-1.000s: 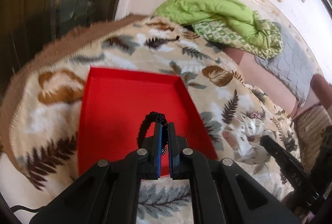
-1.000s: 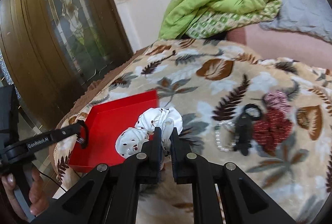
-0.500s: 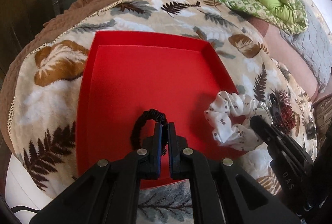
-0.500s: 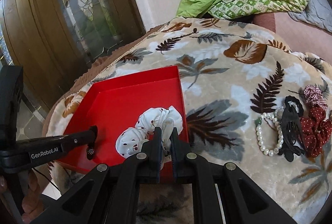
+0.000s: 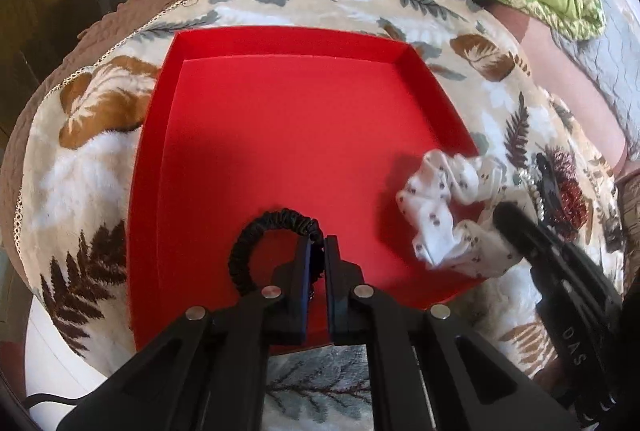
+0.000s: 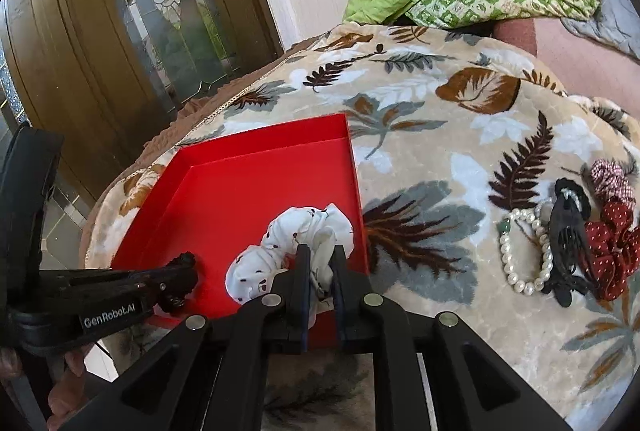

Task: Organize jewelry
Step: 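Open both tools to drop the scrunchie and hair tie into the tray, then move both open tools back toward the remaining jewelry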

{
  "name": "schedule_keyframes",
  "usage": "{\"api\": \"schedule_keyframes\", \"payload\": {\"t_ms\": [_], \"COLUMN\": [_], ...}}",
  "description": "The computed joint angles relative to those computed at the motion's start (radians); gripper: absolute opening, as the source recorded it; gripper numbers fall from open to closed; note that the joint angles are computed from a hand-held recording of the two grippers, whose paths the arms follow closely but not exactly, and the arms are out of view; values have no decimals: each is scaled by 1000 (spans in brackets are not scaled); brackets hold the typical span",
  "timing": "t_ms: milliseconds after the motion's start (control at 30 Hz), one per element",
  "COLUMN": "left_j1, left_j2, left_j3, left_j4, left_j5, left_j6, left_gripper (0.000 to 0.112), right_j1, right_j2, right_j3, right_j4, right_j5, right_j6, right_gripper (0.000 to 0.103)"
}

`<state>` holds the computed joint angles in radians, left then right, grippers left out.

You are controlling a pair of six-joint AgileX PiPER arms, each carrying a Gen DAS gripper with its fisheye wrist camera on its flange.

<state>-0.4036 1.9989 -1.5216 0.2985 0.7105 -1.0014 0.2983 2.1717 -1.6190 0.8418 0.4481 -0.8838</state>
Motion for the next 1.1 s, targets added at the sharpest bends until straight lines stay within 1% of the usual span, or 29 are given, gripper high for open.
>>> {"api": "schedule_keyframes", "payload": {"t_ms": [67,100,133,167,200,267,367,433,467,500,533,567,600,667,700,733,800,833,900,933,1000,1100], "left_j1": [-3,-4,-4,-7,-16,-30,-55,-90,-120,-150,-189,-243,-284,-389,-428,-480,-539,-562,-595,-619,-647,-680], "left_j2": [-5,-6,-13,-20,-29,-44,-97,-133,-151,-163,-174,-179,-173,-141,-125,-99,-55,-34,21,53,81,110], "left_j3": [5,6,15,23,33,43,100,135,149,158,168,166,155,107,91,68,15,-14,-96,-146,-188,-244], "left_j4": [19,24,32,43,90,163,298,416,497,565,644,723,775,864,893,919,920,908,872,855,849,826], "left_j5": [0,0,-10,-18,-20,-13,-45,-48,-36,-16,14,64,110,228,261,297,304,302,312,327,340,357], "left_j6": [-20,-27,-41,-54,-99,-170,-329,-454,-537,-614,-704,-776,-808,-833,-853,-884,-868,-835,-736,-680,-646,-622], "left_gripper": [17,32,40,51,51,51,51,51,51,51,51,51,53,63,73,76,76,76,76,76,76,76], "right_j1": [-1,-5,-10,-15,-25,-37,-68,-105,-130,-159,-195,-227,-261,-339,-381,-423,-494,-527,-581,-609,-643,-687], "right_j2": [-8,-13,-19,-23,-31,-59,-135,-197,-231,-267,-309,-345,-379,-440,-464,-487,-526,-544,-560,-559,-559,-558], "right_j3": [13,19,25,28,33,58,129,190,225,264,311,351,389,458,488,518,580,617,659,659,656,643], "right_j4": [9,25,42,54,80,115,174,218,241,268,306,333,354,375,384,395,437,478,521,519,531,549], "right_j5": [-6,-3,2,12,30,33,31,42,52,62,72,78,83,109,129,142,146,136,130,140,144,178], "right_j6": [0,-10,-21,-28,-47,-70,-122,-162,-187,-219,-265,-305,-343,-400,-426,-453,-531,-593,-665,-671,-679,-676], "right_gripper": [17,22,27,39,44,44,44,45,51,62,67,76,78,80,84,86,89,89,90,90,90,91]}}
